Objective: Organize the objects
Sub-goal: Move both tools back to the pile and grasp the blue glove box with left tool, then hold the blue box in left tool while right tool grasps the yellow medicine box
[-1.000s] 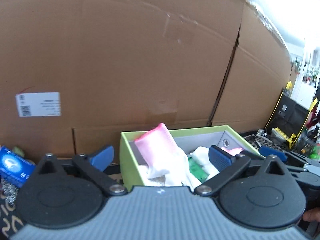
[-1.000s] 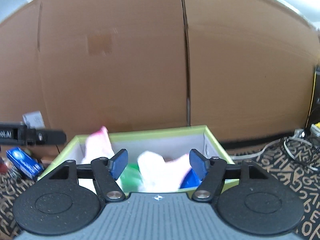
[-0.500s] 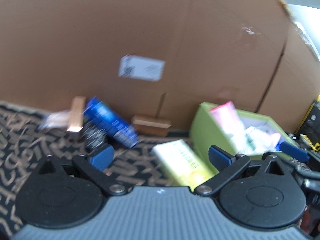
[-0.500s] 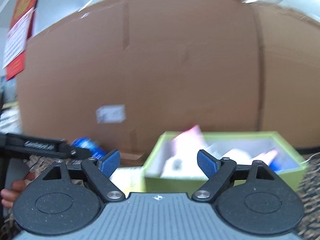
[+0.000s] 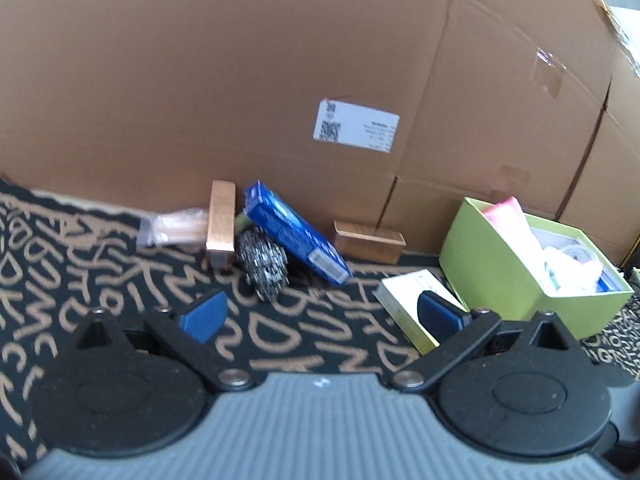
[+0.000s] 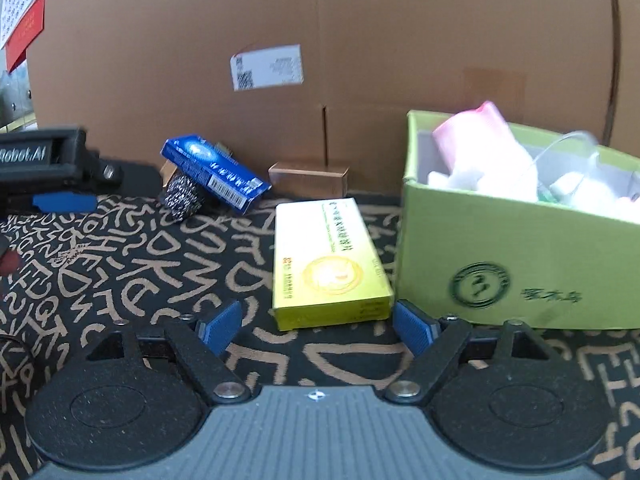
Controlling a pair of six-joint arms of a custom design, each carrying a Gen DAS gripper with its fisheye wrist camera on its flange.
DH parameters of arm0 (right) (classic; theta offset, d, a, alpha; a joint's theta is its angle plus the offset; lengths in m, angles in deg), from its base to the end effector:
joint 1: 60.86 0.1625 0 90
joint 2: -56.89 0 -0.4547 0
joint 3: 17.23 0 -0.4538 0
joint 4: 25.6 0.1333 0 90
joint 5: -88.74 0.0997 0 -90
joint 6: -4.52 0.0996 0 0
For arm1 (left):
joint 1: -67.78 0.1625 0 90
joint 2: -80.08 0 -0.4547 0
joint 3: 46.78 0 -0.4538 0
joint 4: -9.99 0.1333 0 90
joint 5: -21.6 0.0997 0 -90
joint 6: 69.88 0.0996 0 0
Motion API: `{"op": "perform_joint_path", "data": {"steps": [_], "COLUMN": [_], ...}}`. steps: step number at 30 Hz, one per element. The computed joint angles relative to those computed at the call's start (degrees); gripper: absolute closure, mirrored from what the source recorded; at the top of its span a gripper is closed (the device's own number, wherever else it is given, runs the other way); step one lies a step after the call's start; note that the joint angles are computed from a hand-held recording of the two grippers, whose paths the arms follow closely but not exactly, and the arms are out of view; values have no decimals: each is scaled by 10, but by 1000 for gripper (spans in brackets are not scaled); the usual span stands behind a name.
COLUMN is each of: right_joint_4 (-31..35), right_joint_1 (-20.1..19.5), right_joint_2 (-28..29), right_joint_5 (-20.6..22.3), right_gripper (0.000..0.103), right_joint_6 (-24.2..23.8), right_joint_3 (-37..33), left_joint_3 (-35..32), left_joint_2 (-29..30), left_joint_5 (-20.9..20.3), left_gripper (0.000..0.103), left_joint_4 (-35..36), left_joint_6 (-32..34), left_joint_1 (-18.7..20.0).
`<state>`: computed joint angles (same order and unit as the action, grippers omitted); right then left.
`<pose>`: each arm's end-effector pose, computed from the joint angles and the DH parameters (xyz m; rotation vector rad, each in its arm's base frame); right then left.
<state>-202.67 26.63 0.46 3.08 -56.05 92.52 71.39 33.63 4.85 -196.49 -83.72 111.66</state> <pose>0.1118 -0.6661 0.1502 1.3834 -2.4265 0.7774 -0.2355 -0.5437 0.1110 -0.0312 2.0345 -1.4166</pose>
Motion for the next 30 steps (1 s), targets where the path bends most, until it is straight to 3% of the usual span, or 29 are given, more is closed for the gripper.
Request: {"op": "perform_joint_path", "data": {"steps": [2,4,6,8,10,11,13,16,18,20,23,25,28,30], "right_joint_4": [-12,6,14,23,8,-5,-50,-84,-79,-71,-31,-29,47,90], "right_joint_1": [3,1,0,-1,0,0,0,3,7,7,7,9,4,4], "right_joint_2": [3,-2,-6,-12,-14,-14,-12,-4,3,11,16,20,4,-7], "right_joint_5": [-12,-7,-2,4,4,4,15,18,4,-9,-15,-14,23,35], "right_gripper": [26,60,65,65,61,57,34,30,29,28,27,27,36,36], "right_joint_6": [-2,-2,-3,-5,-11,-17,-45,-68,-50,-21,11,5,-17,-39], "right_joint_3": [4,5,8,13,21,26,39,40,29,14,-3,-5,-5,-3], "left_joint_3": [-18,-40,-66,-87,-97,-103,-110,-115,-105,-93,-75,-52,-13,14], "left_joint_2": [8,17,25,27,18,14,7,1,-13,-19,-19,-31,-51,-62], "left_joint_5": [6,11,15,10,2,3,-7,-27,-47,-64,-56,-54,-49,-36], "left_gripper": [0,0,0,0,0,0,1,30,67,67,70,73,76,77], "left_joint_4": [-37,-80,-115,-122,-76,-48,-6,39,96,107,82,90,137,186], "left_joint_6": [54,110,161,187,156,133,101,90,50,36,42,20,-41,-95], "left_joint_1": [8,18,30,44,59,66,78,88,92,92,80,67,46,31]}}
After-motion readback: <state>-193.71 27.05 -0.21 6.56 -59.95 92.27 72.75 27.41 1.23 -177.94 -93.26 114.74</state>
